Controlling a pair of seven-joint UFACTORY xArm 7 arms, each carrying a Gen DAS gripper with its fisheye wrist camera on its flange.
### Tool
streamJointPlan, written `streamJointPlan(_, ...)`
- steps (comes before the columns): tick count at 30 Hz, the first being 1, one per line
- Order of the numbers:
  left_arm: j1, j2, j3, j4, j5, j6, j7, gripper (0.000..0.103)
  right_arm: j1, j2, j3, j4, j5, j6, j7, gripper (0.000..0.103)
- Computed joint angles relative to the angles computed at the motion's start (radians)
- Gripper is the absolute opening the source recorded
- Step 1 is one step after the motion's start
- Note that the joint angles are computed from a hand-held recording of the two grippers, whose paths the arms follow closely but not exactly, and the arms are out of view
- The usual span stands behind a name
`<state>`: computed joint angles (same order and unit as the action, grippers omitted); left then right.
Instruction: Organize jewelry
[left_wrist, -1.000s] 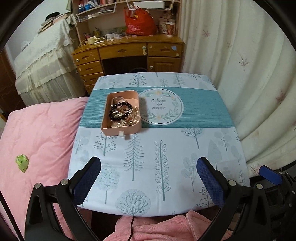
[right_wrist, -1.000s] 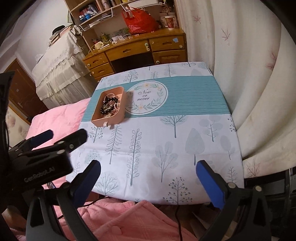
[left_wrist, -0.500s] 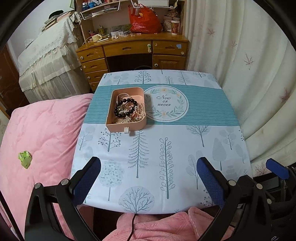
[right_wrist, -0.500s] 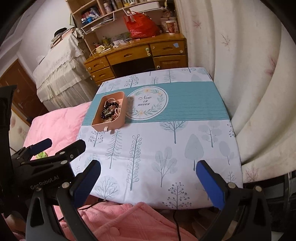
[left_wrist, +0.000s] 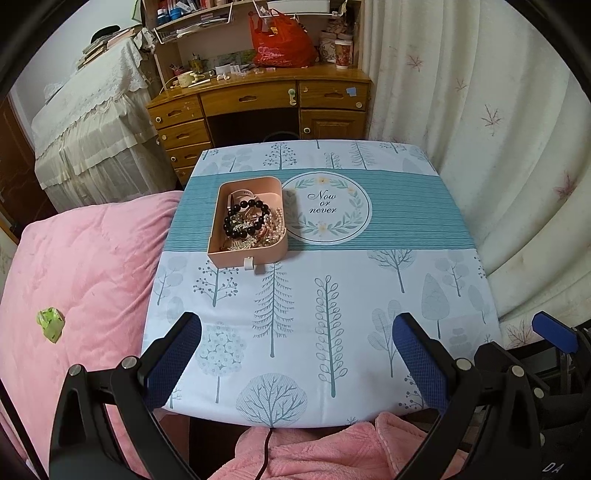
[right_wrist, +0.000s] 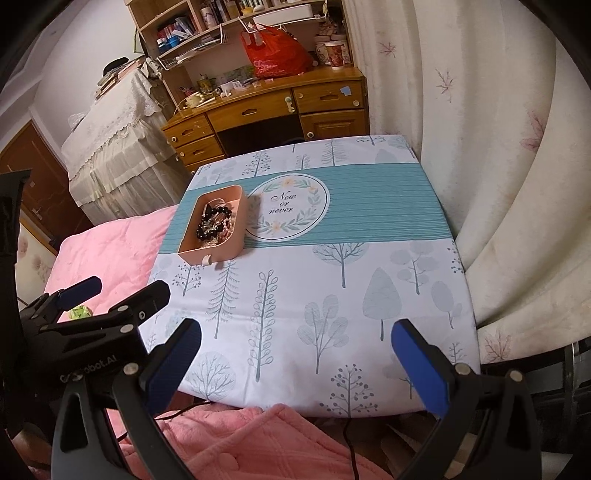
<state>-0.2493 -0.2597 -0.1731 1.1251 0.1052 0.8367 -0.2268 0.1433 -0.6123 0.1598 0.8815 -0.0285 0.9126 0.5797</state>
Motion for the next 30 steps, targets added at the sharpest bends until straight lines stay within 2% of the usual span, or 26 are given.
streamJointPlan(30, 0.009, -0.027, -0.001, -0.017, 0.005, 0.005, -0.007, 0.102, 0.006, -0.008, -0.01, -0.007, 0.008, 0.016, -0.02, 0.103)
